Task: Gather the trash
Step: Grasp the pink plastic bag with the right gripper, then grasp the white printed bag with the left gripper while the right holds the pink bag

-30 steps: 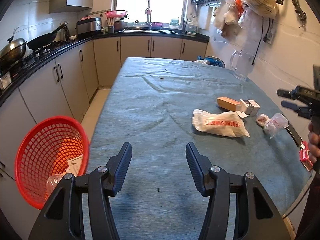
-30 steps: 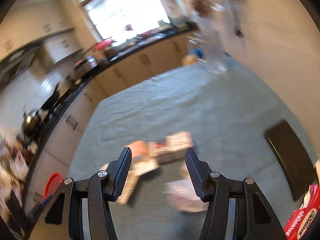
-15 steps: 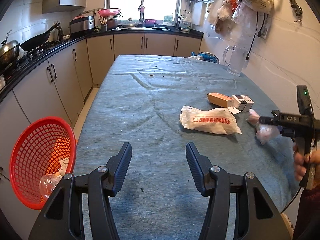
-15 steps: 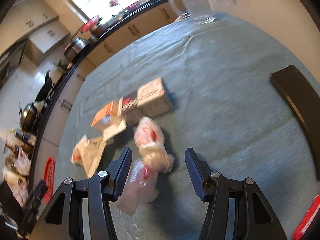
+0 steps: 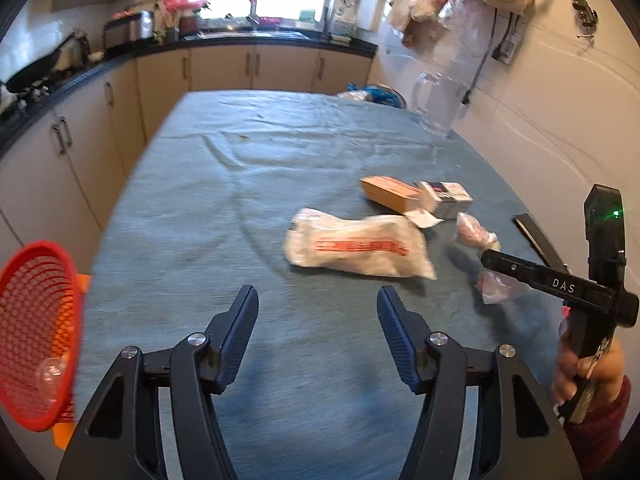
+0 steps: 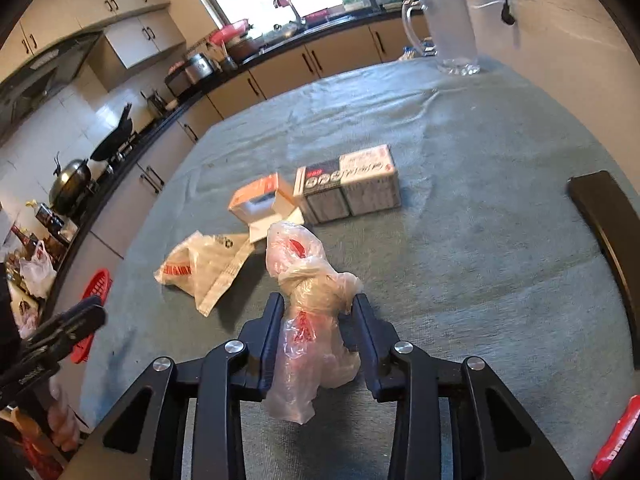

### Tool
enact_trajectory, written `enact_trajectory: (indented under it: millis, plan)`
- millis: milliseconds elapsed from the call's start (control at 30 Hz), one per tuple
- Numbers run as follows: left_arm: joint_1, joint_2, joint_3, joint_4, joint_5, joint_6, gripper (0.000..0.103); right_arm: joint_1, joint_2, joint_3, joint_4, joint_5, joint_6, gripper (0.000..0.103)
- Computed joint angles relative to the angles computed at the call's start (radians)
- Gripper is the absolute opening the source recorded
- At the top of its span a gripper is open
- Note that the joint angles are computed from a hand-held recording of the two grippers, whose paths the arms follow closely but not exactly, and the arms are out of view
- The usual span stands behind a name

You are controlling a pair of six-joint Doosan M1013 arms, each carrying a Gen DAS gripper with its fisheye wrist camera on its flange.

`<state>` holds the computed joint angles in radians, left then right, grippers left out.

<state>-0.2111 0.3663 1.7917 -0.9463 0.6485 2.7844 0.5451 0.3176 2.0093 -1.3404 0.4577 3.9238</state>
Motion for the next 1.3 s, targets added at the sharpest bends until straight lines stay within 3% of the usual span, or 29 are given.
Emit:
enact_trajectory:
  millis: [233,333,433,633,733,833,1000,1067,1133,1300]
  plan:
    - [-0.050,0.017,-0.043,0.012,0.030,0.008,0.061,0.003,-0.033,0.051,-0.112,0.006,0.162,0.038]
    - [-0.061,0.052,-0.099,0.010,0.073,0.007,0.065,0.000,-0.039,0.066,-0.159,-0.003,0.229,0.038]
    - [-0.077,0.100,-0.161,0.055,0.061,-0.057,0.064,0.000,-0.045,0.080,-0.194,-0.009,0.278,0.038]
    - [-0.077,0.192,-0.274,0.166,0.211,-0.242,0.064,-0.002,-0.054,0.097,-0.228,-0.016,0.323,0.038]
    - [-0.076,0.181,-0.251,0.160,0.218,-0.206,0.064,-0.007,-0.054,0.102,-0.254,-0.025,0.351,0.038]
    - [-0.068,0.164,-0.226,0.152,0.287,-0.142,0.064,-0.013,-0.053,0.106,-0.290,-0.032,0.389,0.038]
    - [-0.076,0.096,-0.127,0.170,0.281,0.030,0.065,-0.019,-0.056,0.120,-0.351,-0.038,0.456,0.038]
    - [-0.082,0.058,-0.079,0.145,0.217,0.131,0.066,-0.020,-0.058,0.125,-0.369,-0.038,0.475,0.038]
    - [-0.092,0.041,-0.062,0.149,0.179,0.192,0.074,-0.018,-0.060,0.128,-0.375,-0.035,0.483,0.038]
    - [-0.124,0.067,-0.091,0.238,0.131,0.139,0.078,-0.015,-0.061,0.133,-0.395,-0.032,0.508,0.038]
